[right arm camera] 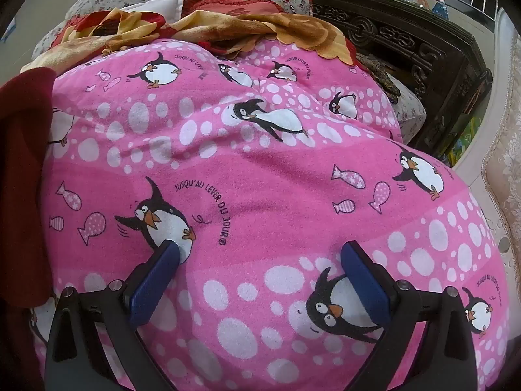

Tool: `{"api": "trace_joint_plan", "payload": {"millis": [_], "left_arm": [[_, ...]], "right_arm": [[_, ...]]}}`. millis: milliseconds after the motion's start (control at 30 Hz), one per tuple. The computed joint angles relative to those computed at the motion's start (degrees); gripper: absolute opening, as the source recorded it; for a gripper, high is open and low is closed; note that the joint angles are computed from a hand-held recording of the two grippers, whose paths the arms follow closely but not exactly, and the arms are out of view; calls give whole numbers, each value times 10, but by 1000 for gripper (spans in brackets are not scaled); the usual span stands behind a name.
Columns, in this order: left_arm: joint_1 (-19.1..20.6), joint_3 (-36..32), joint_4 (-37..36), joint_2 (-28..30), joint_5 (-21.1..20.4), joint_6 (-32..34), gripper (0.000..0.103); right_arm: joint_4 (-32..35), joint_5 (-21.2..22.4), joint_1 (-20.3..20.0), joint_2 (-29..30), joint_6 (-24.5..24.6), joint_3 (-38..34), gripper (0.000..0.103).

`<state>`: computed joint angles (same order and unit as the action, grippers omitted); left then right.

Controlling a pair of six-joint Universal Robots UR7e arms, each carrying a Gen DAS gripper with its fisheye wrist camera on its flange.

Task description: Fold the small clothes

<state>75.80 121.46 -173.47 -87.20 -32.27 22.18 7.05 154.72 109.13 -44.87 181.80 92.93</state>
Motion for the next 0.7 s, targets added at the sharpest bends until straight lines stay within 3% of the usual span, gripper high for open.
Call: {"api": "trace_joint_plan", "payload": {"millis": [567, 700], "left_arm": [[-1, 1, 8, -2, -4, -11, 103], [-2, -6, 62, -17, -4, -33, 103]], "right_arm": [[0, 0, 0, 0, 0, 0, 103], [1, 2, 0, 0, -1, 0, 103]]}}
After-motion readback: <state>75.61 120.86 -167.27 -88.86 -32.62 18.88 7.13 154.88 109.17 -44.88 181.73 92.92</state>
